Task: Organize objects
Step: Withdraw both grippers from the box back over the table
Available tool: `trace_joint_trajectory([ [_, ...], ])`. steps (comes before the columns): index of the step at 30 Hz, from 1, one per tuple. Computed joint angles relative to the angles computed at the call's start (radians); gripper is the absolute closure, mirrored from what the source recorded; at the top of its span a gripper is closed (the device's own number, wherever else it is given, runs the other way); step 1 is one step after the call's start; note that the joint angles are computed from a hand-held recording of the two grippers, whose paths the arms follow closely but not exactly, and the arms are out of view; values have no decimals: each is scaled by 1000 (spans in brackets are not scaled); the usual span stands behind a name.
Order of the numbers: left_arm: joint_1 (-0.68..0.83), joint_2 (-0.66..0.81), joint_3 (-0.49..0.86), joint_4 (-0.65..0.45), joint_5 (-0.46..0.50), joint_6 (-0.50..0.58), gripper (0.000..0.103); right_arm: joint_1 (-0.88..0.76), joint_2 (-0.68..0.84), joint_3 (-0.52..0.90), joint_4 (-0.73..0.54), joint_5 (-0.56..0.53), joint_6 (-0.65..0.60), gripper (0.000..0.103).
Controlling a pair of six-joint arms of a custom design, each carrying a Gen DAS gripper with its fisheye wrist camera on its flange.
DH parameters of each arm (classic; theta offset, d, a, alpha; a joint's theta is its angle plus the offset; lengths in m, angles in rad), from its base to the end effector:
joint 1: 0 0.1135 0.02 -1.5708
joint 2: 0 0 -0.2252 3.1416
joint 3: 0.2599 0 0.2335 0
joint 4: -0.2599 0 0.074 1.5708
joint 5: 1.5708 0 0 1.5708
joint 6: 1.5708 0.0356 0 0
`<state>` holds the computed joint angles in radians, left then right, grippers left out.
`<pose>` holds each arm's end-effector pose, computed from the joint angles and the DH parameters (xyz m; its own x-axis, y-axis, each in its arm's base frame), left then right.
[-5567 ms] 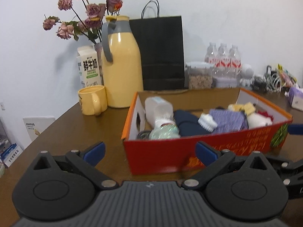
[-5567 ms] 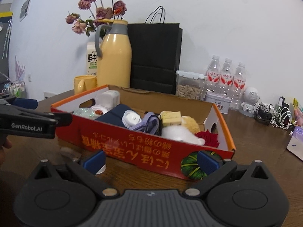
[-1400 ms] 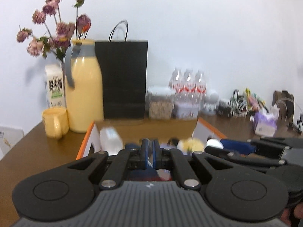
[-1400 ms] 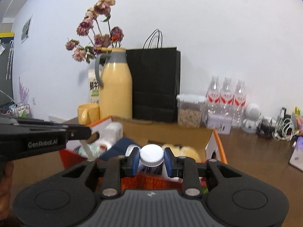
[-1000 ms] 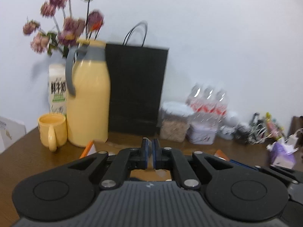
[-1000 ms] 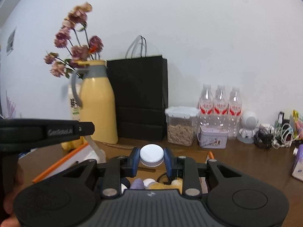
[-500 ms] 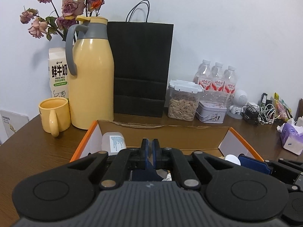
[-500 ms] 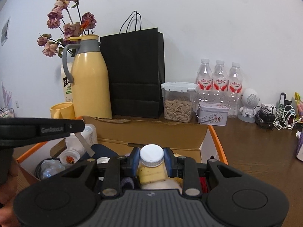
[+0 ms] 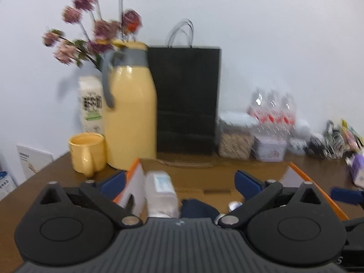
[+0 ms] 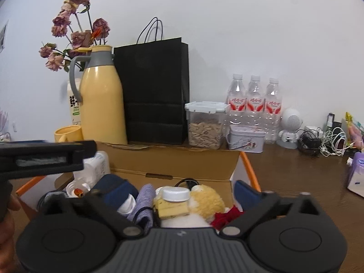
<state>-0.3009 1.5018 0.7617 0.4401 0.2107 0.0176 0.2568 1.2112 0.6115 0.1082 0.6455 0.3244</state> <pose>0.2991 -0.1006 0.1981 -0.2737 0.1030 -0.9563 0.4856 0.8730 -0.0450 0.2484 0.0431 0.1981 -0.3338 0.1756 -0.9261 0.4394 0.8982 0.0119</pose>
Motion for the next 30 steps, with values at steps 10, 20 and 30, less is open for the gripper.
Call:
trace_joint_trajectory([
  [10, 27, -8, -1, -11, 28, -7, 0, 2, -18, -9, -14, 13, 7, 0],
  [20, 87, -91, -31, -59, 92, 9, 0, 52, -117, -44, -57, 64, -1, 0],
  [30, 197, -275, -109, -235, 212, 84, 0, 246, -323, -41, -344, 203, 95, 0],
])
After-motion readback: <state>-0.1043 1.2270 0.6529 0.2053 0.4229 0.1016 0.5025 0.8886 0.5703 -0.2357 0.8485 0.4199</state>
